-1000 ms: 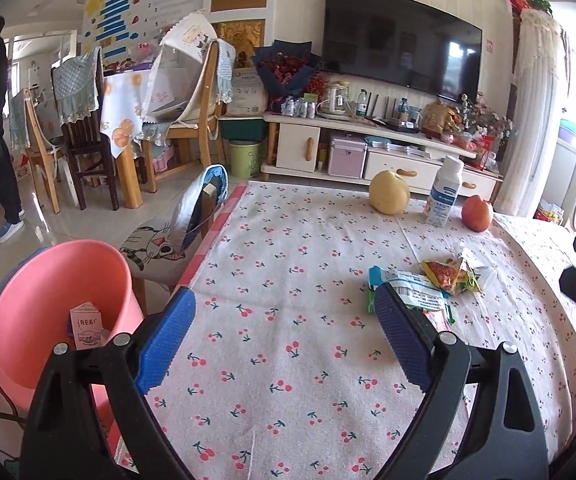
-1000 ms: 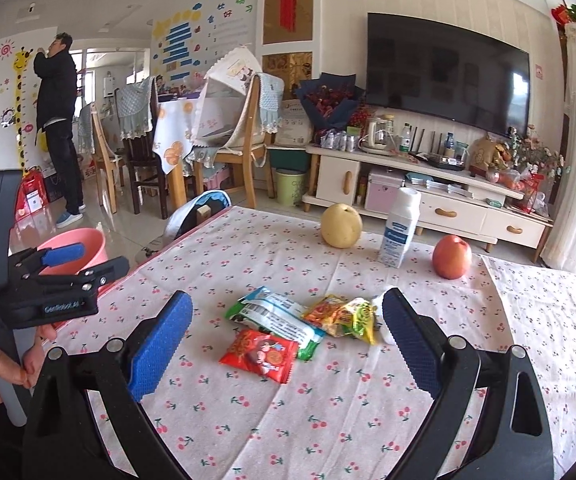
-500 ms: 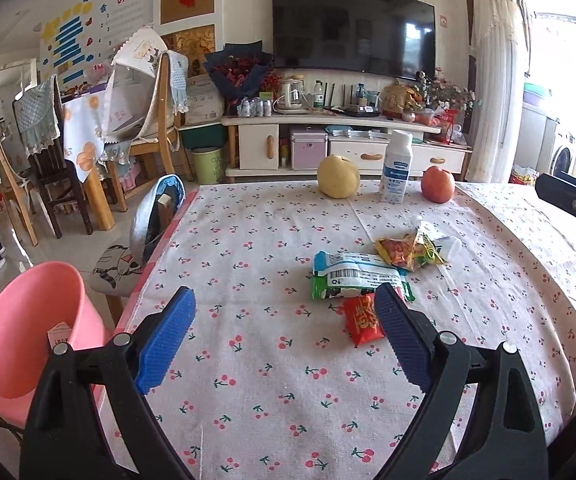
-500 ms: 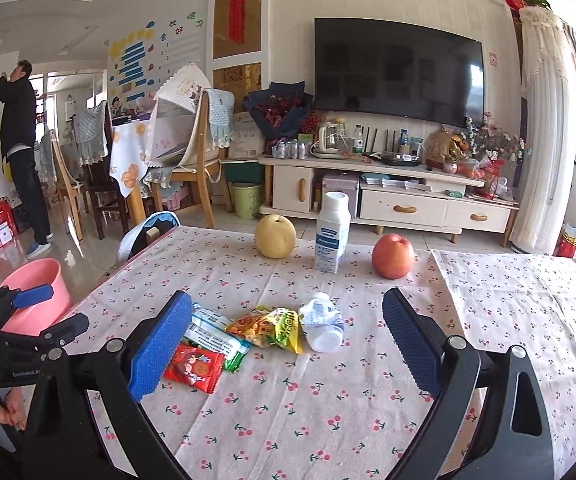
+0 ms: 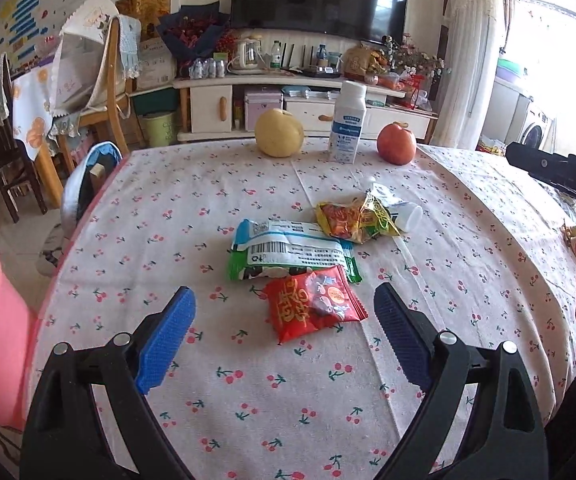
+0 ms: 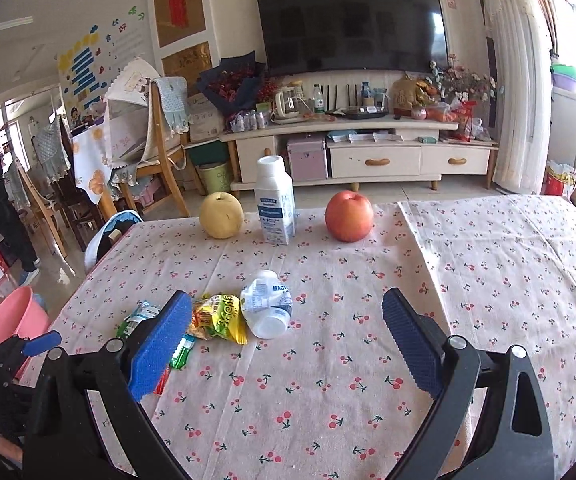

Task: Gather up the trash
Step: 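Lower the left gripper onto the red candy packet while the right gripper approaches the plastic milk bottle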

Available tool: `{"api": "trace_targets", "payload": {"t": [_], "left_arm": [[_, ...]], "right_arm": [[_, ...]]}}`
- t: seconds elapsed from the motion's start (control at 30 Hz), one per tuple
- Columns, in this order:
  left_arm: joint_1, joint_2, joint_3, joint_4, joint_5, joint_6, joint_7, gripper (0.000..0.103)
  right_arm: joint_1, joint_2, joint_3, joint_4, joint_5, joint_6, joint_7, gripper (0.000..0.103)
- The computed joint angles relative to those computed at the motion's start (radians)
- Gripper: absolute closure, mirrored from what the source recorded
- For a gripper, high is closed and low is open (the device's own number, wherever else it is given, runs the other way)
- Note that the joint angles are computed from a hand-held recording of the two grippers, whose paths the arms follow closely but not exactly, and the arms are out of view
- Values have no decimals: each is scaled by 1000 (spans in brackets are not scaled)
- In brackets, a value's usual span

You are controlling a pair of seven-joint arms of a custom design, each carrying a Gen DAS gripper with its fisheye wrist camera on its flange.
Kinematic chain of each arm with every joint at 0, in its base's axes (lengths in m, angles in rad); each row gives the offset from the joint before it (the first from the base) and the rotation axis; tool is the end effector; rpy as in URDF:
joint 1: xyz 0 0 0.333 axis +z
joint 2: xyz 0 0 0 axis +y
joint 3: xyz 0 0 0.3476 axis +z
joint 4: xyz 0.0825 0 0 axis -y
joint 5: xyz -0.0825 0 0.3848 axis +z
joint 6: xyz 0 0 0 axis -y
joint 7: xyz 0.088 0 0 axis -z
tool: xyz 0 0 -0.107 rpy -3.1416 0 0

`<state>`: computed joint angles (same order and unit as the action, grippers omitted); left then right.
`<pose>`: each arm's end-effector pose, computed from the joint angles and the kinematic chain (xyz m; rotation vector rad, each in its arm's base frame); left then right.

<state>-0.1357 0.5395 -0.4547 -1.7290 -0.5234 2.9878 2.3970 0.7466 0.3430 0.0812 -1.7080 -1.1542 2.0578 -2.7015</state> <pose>0.6507 -0.3241 0.3986 -1.0263 2.4507 -1.1217 0.4986 0.4613 0.4491 -1.0957 2.0896 -1.0080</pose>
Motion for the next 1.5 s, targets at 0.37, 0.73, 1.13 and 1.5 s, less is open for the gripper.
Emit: {"api": "trace_targets", "payload": {"t": [0.37, 0.73, 1.13, 1.5], "left_arm": [[-171, 79, 169, 119, 175, -157, -233, 12], [-196, 116, 199, 175, 282, -198, -379, 32], [-162, 124, 148, 166, 255, -173, -332, 40], [-131, 122, 112, 154, 202, -160, -275, 53]], "right_arm": [[-75, 34, -29, -8, 69, 167, -99, 8], [-131, 139, -88, 48, 140, 386, -182, 8], [-141, 233, -145, 116, 261, 505, -337, 8], [-125, 232, -165, 107, 303, 557, -370, 42]]}}
